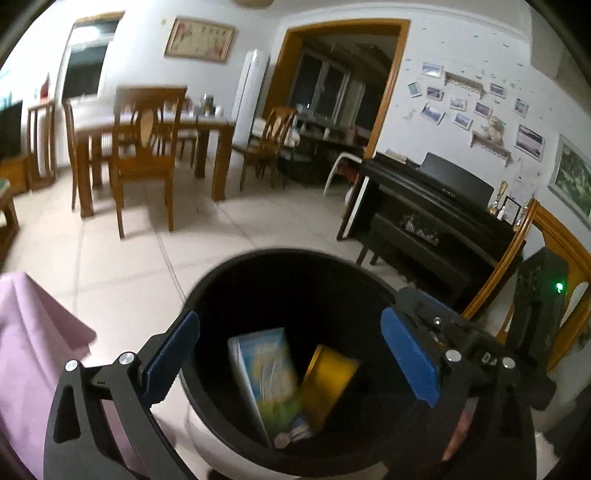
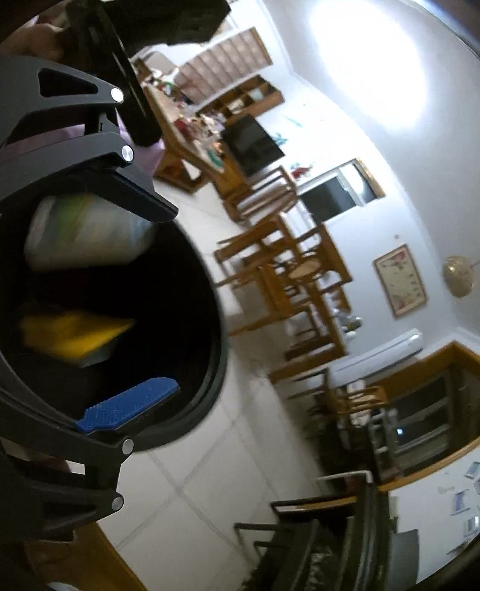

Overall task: Collect trash
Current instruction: 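Carry both items to the black bin and open both tools to drop them, then grasp the beige sachet with the left tool while the right tool grasps the red milk box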

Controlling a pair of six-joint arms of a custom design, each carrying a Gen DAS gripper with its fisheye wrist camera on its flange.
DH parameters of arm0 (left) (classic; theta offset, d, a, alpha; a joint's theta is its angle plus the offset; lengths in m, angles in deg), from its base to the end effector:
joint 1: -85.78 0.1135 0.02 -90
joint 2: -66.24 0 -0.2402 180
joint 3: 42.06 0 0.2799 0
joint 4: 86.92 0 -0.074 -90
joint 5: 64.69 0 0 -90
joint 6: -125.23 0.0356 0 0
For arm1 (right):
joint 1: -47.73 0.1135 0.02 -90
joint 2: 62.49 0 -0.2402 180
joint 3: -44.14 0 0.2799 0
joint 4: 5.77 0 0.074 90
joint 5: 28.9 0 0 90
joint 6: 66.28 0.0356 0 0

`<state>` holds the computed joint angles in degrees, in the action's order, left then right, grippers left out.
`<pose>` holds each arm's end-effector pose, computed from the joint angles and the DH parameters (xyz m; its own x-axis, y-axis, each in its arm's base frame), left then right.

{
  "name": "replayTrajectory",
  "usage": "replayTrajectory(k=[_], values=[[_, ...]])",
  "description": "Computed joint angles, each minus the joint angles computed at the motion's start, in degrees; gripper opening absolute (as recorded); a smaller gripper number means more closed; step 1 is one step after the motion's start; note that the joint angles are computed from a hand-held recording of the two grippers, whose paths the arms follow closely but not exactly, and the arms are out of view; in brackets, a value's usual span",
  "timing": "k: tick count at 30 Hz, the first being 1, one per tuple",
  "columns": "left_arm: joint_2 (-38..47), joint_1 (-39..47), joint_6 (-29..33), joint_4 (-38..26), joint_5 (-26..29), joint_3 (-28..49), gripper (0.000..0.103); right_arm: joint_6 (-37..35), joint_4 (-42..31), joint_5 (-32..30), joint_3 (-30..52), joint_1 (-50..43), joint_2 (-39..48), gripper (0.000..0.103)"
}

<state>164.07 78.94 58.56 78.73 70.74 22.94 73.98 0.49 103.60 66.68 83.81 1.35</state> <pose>0.3496 -0.0675 0.1271 -0.4452 0.3333 -0.8311 0.8066 0.5523 -0.2106 0.1810 0.1021 0.0868 -0.2868 0.4925 -0.8217 0.3650 0.8492 0.3816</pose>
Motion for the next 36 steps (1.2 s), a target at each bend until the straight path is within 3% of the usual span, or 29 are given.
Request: replayTrajectory(k=[3,9,12,16,19,23,27,31,33,36], values=[[-2.4,1.2,1.8,-0.8,-0.3,-1.0,0.098,1.0,-1.0,1.4,-1.0,0.8,-2.2,0.095],[-6.3,6.8,5.5,-5.3,2.2,-1.9,0.098,2.5,-4.8,3.7,2.7,4.9,-1.4,0.097],[-8.5,12.8,8.8,-10.4,5.7,-1.6,0.098,2.9,-6.7,4.7,7.3,8.9,1.5,0.097],[-7.6,24.0,17.5,-22.1,11.1,3.0,0.098,-1.7,-5.3,0.9,17.6,11.7,11.2,0.097],[-2.4,34.6,26.7,-33.7,13.7,10.4,0.098,-5.4,-4.9,-4.1,28.6,15.1,21.5,0.097],[6.6,47.4,31.5,-40.6,13.1,21.8,0.098,-10.6,-8.0,-12.9,45.9,18.9,35.4,0.097],[16.4,56.6,29.3,-41.8,11.0,33.7,0.098,-13.6,-16.5,-22.7,68.3,22.5,51.7,0.097],[30.8,60.4,20.3,-43.7,6.3,51.3,0.098,-15.4,-28.4,-26.0,90.8,25.4,66.6,0.094],[39.0,60.2,17.0,-47.9,4.2,62.4,0.097,-16.0,-35.2,-26.3,101.1,25.8,72.8,0.087],[46.7,58.8,14.8,-49.6,1.1,72.0,0.097,-14.7,-42.6,-27.1,111.6,26.2,79.2,0.078]])
